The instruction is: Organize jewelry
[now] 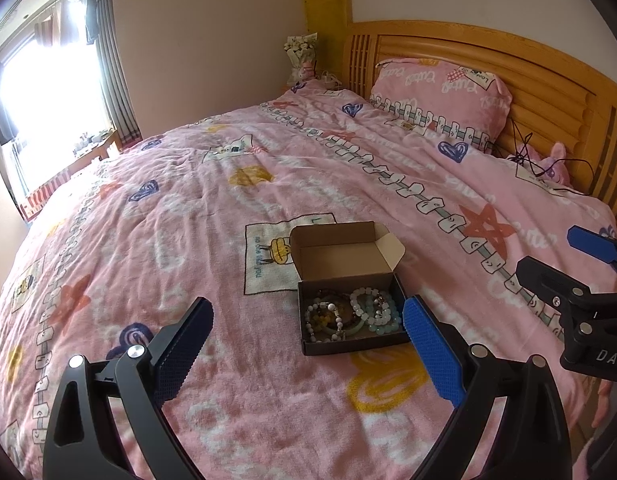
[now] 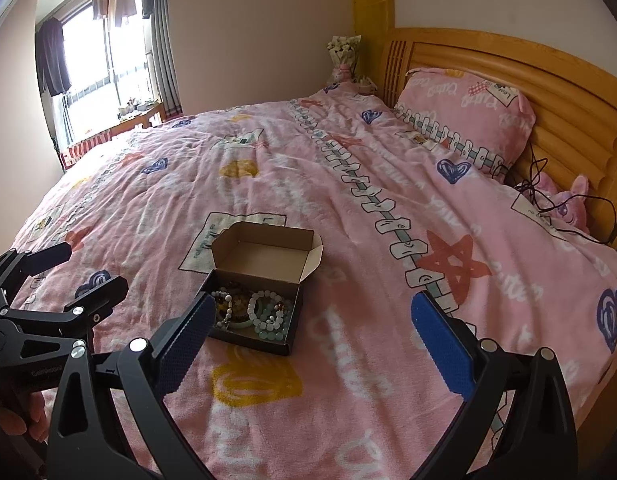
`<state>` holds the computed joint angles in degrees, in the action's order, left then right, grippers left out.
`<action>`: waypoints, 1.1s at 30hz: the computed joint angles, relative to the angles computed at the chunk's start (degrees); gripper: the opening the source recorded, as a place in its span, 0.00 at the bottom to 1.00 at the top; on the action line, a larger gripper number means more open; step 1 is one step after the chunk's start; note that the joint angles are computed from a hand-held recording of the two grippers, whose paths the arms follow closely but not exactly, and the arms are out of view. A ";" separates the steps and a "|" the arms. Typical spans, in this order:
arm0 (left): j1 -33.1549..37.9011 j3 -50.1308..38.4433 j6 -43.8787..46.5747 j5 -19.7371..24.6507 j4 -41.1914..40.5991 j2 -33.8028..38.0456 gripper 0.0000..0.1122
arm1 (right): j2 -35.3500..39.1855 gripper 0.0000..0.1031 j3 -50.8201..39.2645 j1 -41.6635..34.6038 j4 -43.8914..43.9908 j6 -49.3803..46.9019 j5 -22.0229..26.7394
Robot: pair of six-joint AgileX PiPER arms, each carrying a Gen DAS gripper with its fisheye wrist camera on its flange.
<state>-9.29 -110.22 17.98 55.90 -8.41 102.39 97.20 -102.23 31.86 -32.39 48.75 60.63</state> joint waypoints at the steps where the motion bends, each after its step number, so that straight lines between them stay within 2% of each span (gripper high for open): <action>1: 0.01 -0.05 0.01 0.01 0.02 0.00 0.84 | -0.13 0.93 0.15 -0.04 0.04 0.01 -0.12; 33: 0.40 -1.37 -0.59 0.70 -0.80 0.41 0.84 | 0.76 0.93 0.06 0.24 -0.18 0.72 -0.26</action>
